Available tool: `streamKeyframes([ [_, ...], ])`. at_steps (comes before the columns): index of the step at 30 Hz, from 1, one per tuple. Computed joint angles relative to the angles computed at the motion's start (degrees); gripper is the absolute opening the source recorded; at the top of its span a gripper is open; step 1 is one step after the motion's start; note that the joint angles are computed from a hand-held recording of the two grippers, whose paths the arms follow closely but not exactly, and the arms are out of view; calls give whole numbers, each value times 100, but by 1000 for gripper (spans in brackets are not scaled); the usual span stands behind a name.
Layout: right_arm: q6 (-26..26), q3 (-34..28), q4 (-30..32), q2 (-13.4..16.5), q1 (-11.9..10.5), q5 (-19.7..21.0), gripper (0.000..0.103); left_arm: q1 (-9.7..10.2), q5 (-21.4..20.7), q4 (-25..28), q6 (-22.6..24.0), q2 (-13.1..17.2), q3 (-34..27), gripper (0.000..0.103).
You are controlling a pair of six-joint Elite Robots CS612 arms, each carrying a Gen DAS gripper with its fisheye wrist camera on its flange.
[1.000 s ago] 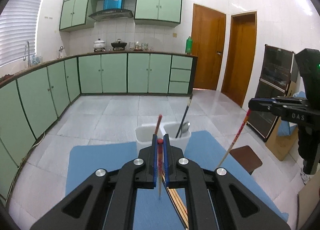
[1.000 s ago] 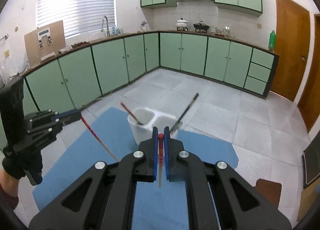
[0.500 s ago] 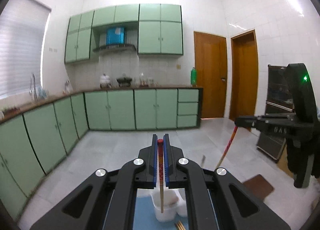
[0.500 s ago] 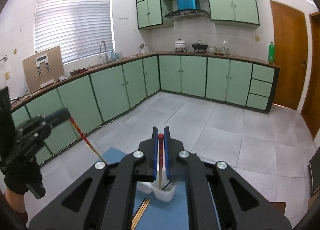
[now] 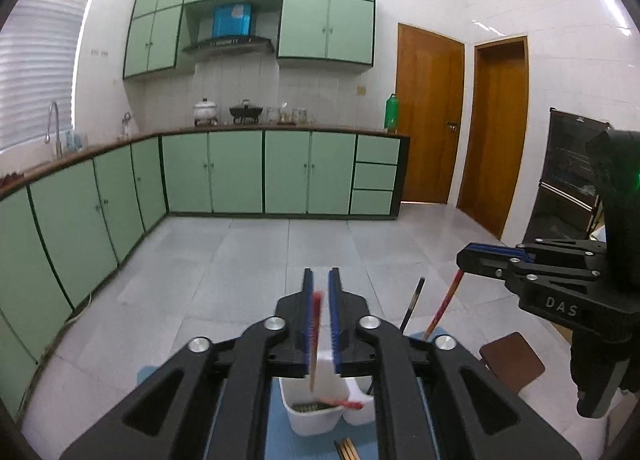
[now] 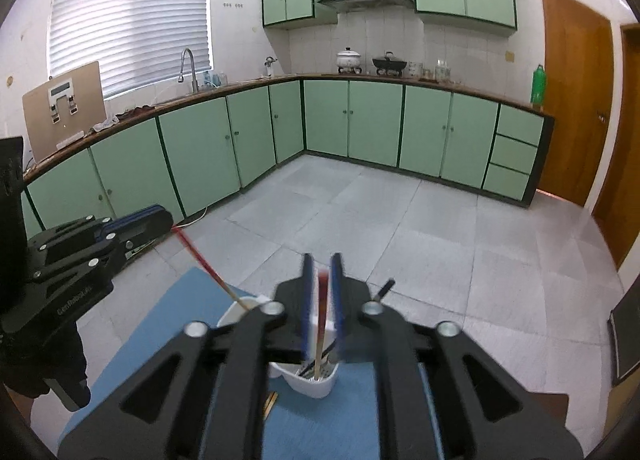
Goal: Organize utensils
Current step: 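Lift both chopsticks to the white holder and release them inside, then move both open tools back to the remaining chopsticks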
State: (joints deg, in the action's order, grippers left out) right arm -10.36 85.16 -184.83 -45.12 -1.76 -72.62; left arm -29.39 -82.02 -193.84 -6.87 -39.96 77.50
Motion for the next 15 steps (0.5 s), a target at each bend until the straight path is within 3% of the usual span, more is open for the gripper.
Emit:
streamKeyframes([
  [2, 46, 125, -185, -27, -18, -14, 25, 7, 43, -100, 5, -41, 105, 31],
  [7, 129, 644, -724, -183, -79, -105, 43, -10, 130, -360, -42, -250, 604, 42],
  [12, 23, 1385, -1459, -304, -96, -322, 67, -137, 309, -671, -115, -418, 1275, 54],
  [14, 33, 1716, -1674, -306, -94, -401, 83, -181, 272, -667, -243, -450, 1560, 64],
  [15, 44, 1820, -1713, -298, -87, -430, 86, -210, 263, -597, -339, -448, 1706, 65],
])
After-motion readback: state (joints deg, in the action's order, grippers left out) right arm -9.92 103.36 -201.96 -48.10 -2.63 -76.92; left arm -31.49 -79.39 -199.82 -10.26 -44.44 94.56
